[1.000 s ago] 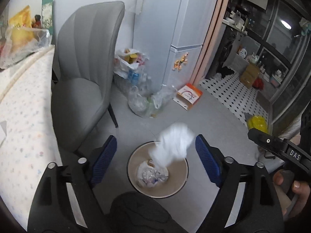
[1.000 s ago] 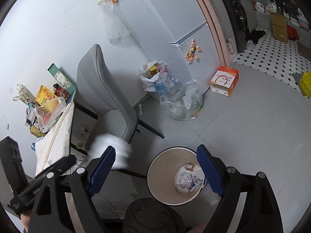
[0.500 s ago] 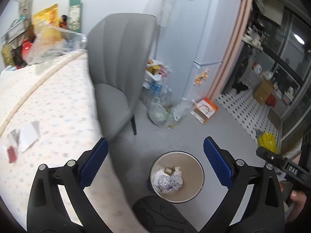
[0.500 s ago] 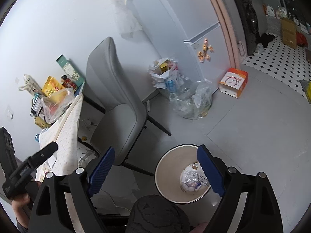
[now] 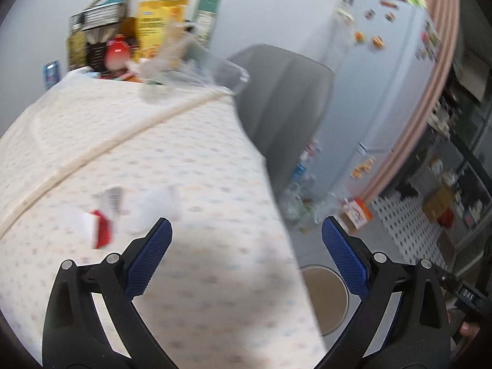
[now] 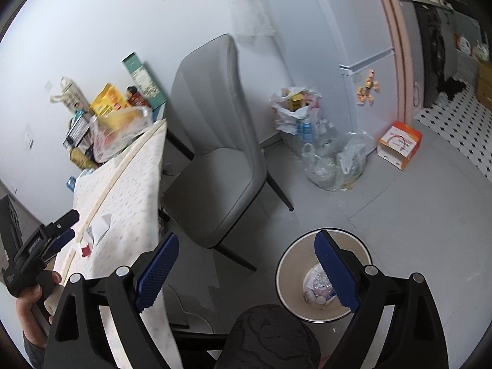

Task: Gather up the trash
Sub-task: 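Move the left gripper to the white paper scrap and grasp it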

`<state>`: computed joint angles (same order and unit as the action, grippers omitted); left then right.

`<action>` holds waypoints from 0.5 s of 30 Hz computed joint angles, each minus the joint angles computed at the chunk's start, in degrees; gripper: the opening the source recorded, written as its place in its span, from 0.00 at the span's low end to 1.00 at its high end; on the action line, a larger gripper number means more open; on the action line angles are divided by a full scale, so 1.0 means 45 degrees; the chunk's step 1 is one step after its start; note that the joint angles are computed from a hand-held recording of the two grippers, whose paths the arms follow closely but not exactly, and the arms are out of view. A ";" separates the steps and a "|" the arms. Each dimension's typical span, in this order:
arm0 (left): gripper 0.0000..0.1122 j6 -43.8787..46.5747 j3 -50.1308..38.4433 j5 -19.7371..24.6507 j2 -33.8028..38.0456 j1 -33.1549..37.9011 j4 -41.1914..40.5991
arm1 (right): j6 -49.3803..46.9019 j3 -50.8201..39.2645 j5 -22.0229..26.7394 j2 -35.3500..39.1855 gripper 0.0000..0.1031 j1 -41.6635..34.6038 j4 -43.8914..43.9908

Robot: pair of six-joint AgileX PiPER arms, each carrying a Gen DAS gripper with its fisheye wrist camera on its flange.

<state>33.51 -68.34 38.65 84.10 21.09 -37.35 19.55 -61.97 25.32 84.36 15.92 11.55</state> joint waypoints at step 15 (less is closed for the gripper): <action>0.78 0.1366 -0.0710 0.0658 0.1619 0.4088 -0.1497 | 0.3606 -0.3867 0.1802 0.2015 0.85 0.3372 -0.3698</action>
